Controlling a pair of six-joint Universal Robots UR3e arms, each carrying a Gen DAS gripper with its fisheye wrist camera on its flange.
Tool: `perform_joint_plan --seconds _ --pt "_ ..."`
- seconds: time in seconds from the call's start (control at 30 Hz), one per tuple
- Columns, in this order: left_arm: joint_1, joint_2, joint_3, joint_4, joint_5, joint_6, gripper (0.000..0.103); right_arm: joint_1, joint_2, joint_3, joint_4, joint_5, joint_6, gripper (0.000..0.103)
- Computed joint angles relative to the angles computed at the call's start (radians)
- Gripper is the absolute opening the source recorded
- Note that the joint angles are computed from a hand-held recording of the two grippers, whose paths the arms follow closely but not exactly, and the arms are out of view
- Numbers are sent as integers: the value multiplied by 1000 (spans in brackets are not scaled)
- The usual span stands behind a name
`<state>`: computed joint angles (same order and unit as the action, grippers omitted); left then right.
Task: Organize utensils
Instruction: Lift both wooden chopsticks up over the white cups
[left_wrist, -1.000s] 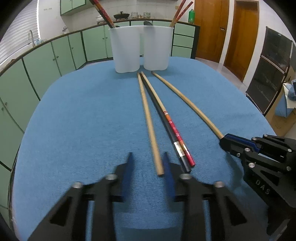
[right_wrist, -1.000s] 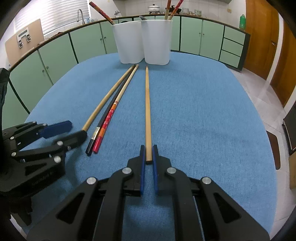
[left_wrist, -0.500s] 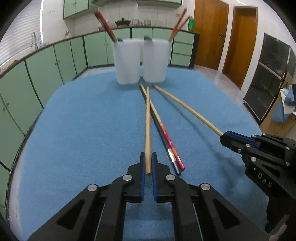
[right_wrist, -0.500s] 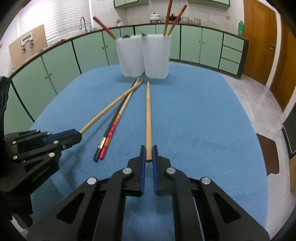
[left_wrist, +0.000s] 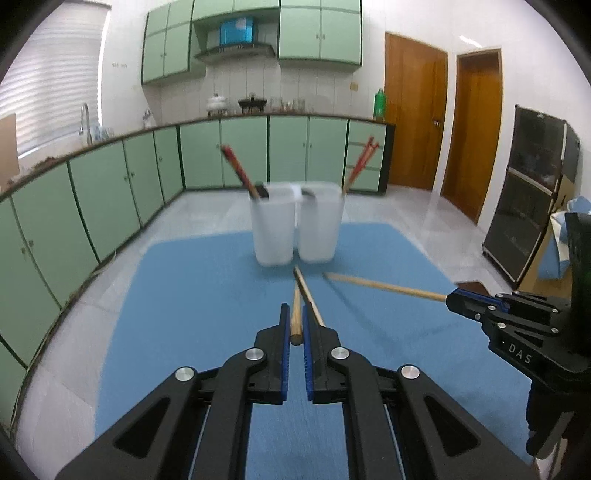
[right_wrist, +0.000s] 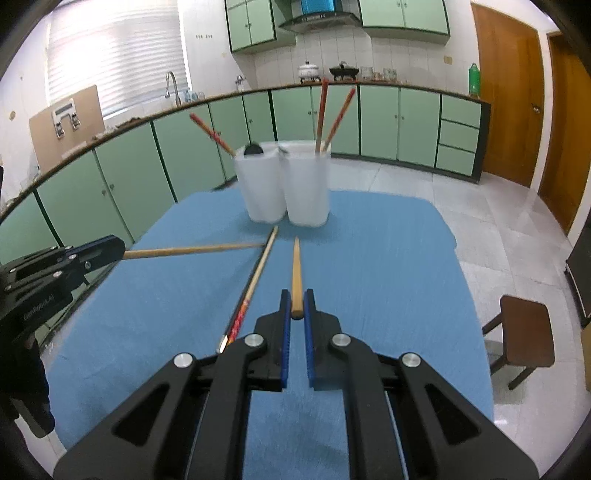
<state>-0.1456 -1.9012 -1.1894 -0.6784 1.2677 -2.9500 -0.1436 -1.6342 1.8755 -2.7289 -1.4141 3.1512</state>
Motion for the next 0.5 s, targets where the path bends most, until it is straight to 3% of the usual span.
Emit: perform_joint_plan --seconds 0.27,0.5 --pt "9 -68 191 -38 -36 -10 6 -28 18 -151 76 62 -31 6" --pt "-11 -236 532 -182 -49 22 6 -38 103 -372 215 103 -68 6"
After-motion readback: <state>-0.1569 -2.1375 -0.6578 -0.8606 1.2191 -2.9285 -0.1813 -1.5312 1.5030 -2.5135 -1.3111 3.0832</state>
